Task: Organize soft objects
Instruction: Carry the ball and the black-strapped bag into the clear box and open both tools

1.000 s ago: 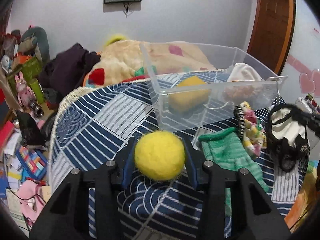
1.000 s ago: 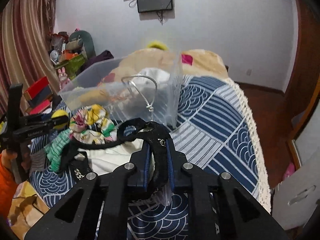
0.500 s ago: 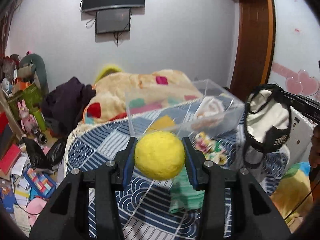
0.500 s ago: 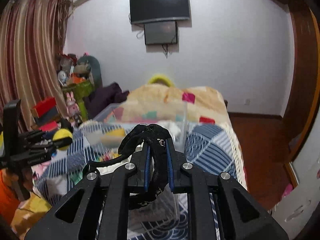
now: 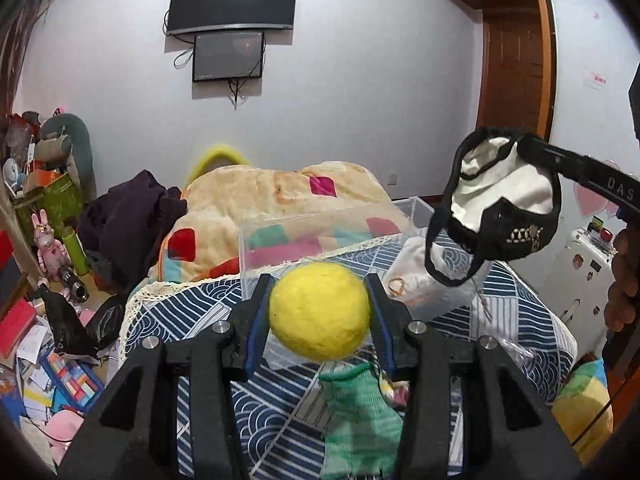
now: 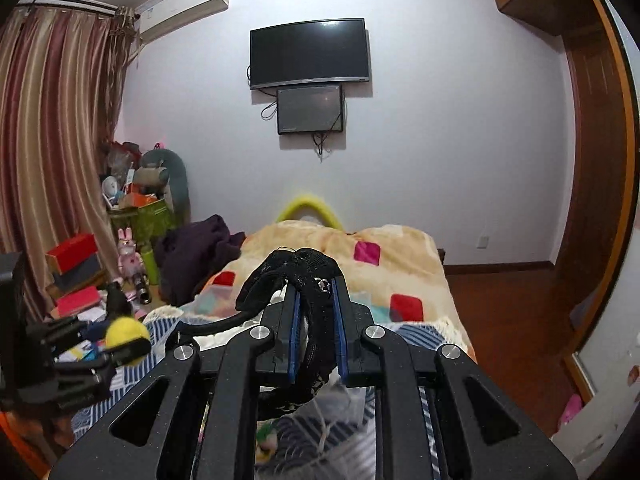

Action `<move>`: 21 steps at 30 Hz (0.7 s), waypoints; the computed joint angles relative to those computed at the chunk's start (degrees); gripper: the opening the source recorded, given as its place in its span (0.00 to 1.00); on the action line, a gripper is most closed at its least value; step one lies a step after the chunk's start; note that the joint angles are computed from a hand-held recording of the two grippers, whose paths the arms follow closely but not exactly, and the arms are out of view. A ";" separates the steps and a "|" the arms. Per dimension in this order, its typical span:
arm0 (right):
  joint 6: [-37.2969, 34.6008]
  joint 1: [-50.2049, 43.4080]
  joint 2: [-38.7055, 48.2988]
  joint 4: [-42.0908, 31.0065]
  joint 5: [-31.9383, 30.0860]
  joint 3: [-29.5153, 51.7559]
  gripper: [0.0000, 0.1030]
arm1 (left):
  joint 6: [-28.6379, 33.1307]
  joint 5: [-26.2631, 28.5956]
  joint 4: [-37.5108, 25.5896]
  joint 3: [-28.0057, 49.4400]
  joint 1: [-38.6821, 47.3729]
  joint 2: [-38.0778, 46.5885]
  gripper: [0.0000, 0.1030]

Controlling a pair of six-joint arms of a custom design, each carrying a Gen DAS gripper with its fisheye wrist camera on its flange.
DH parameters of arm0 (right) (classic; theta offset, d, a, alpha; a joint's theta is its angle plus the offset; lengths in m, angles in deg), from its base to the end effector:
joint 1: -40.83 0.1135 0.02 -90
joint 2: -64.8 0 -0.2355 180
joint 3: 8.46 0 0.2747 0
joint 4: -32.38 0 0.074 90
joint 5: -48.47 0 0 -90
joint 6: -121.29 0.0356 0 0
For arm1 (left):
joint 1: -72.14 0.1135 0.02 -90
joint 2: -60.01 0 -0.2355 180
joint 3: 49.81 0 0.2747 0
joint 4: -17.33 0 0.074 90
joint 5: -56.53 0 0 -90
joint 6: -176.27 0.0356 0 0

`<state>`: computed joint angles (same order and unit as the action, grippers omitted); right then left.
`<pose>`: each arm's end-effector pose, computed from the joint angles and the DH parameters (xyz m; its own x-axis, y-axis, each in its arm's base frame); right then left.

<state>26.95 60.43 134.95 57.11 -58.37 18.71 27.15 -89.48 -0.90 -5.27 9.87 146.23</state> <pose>0.2261 0.0914 0.1139 -0.2503 -0.1660 -0.9538 -0.6009 0.7991 0.0186 0.1456 -0.2135 0.0846 -0.4653 -0.1460 -0.8730 -0.1908 0.9797 -0.0621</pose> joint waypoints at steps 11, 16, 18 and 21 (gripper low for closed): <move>-4.04 4.39 17.45 1.82 7.38 9.83 0.13 | 6.78 7.90 8.88 2.86 10.09 8.87 0.43; -4.77 5.26 24.41 -0.40 9.55 15.02 0.13 | 9.55 11.08 11.31 5.30 13.08 12.88 0.43; -5.50 5.61 26.29 -1.42 10.46 16.61 0.13 | 10.09 12.24 12.27 6.18 13.91 14.43 0.43; -6.51 6.06 28.32 -2.51 10.99 17.95 0.13 | 10.94 13.89 13.50 7.33 15.31 16.61 0.43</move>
<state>20.44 66.50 163.27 54.59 -47.38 36.67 38.08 -75.60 12.60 2.06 25.18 162.84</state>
